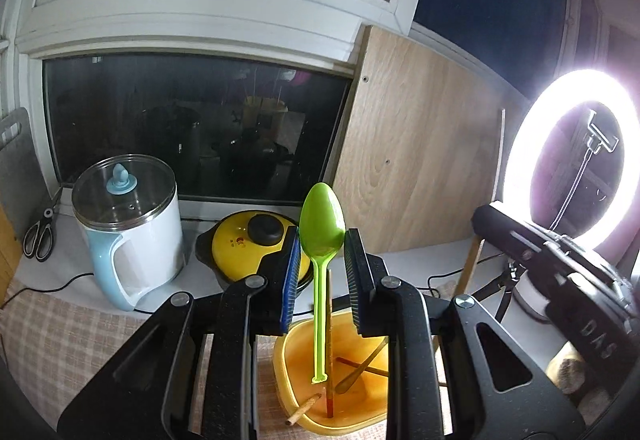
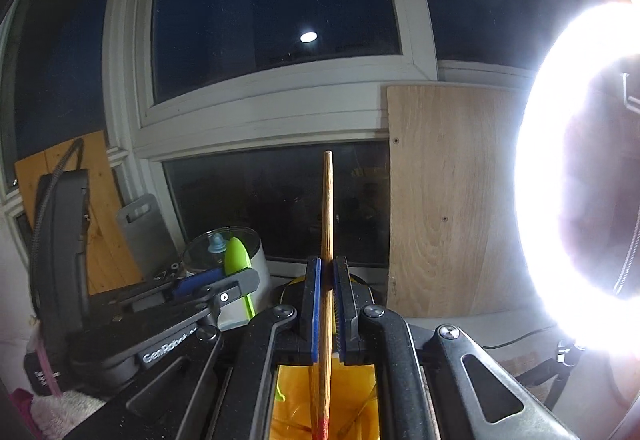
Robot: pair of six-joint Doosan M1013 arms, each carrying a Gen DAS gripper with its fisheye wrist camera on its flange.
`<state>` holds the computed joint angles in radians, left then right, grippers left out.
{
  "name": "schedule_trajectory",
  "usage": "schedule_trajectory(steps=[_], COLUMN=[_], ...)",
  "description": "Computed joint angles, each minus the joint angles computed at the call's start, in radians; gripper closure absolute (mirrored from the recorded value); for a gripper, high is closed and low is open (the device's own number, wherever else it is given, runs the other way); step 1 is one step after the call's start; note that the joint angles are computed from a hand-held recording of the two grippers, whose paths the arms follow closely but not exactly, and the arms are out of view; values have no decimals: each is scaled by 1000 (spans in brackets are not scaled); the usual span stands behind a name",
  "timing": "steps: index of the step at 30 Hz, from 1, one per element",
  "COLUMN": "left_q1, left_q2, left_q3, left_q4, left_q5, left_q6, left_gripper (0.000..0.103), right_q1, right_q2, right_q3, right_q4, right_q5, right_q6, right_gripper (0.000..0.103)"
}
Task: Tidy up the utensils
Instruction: 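Open the left tool to drop the green spoon while the right tool releases the chopstick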
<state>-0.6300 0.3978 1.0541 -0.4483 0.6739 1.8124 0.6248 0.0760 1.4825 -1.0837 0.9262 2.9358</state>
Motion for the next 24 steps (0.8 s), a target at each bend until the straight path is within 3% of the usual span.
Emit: schedule_trajectory(steps=[15,24], left_q1=[-2,-10], left_q2=[24,38], left_q3=[-10,-31], left_q4=[47,86], left_q5=[35,97], left_q6=[-35,-62], left_gripper=[82,82], right_q1=[-17,-11], right_q2=[-12,-24], right_q3=[60,96], right_q4=[110,201], right_q5=[-66,-90], right_q6=[-19,-63], right_gripper=[100,100])
